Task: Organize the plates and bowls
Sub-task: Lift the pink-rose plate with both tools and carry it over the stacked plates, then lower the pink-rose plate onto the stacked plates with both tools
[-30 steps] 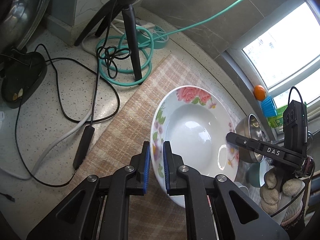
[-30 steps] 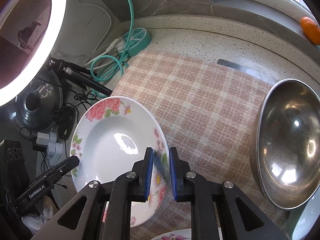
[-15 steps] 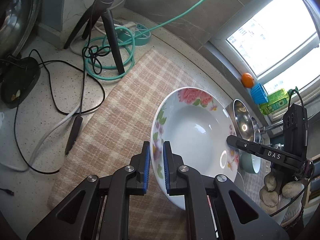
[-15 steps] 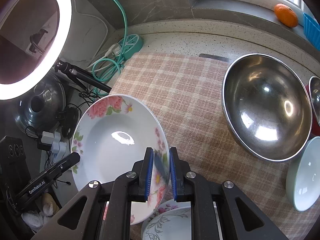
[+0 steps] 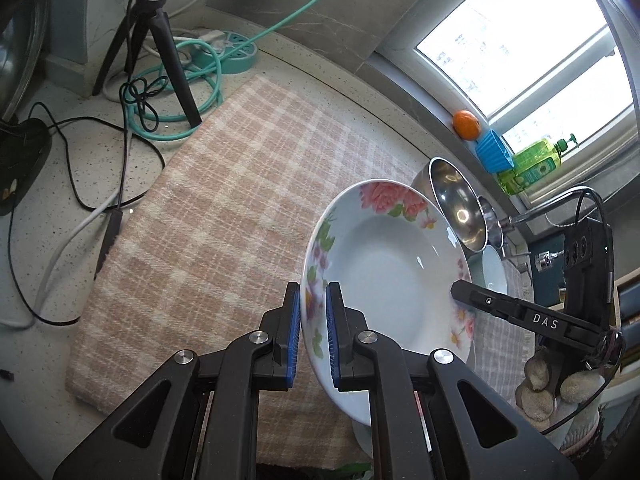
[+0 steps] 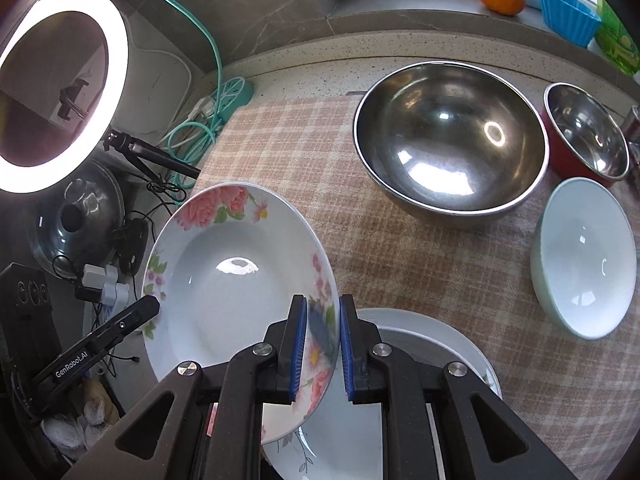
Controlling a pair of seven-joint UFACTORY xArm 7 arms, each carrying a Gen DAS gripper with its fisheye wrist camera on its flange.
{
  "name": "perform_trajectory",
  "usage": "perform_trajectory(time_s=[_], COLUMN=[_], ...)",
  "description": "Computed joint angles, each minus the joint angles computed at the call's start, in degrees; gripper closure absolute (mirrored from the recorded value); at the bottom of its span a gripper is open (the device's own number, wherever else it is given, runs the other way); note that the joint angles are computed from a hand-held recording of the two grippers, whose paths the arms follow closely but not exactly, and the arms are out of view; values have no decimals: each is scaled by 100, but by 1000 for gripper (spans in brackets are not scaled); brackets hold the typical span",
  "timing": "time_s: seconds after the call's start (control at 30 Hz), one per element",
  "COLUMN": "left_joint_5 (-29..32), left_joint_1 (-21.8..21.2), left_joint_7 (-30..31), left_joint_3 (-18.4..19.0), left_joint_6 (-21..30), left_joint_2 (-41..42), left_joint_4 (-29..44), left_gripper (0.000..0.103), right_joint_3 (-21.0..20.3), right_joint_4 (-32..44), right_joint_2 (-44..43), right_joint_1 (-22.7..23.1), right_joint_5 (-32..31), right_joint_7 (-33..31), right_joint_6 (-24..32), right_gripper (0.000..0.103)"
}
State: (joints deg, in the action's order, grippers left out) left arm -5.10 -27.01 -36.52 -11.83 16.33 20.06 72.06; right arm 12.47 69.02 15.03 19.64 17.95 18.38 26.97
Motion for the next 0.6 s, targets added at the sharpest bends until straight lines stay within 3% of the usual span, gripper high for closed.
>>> perform_trajectory(time_s=[0.6], left_joint_5=[-168], left_joint_1=[-207], left_joint_7=[454], left_joint_3=[-246], left_joint_6=[235], left_joint_2=[352], left_joint_4=[459], left_gripper=[94], right_joint_3=[-88], right_joint_4=[-1539], right_joint_2=[-1011], right_joint_1=[-39], right_joint_5=[512], right_joint_7=[249], right_joint_6=[-503], right_gripper=[88])
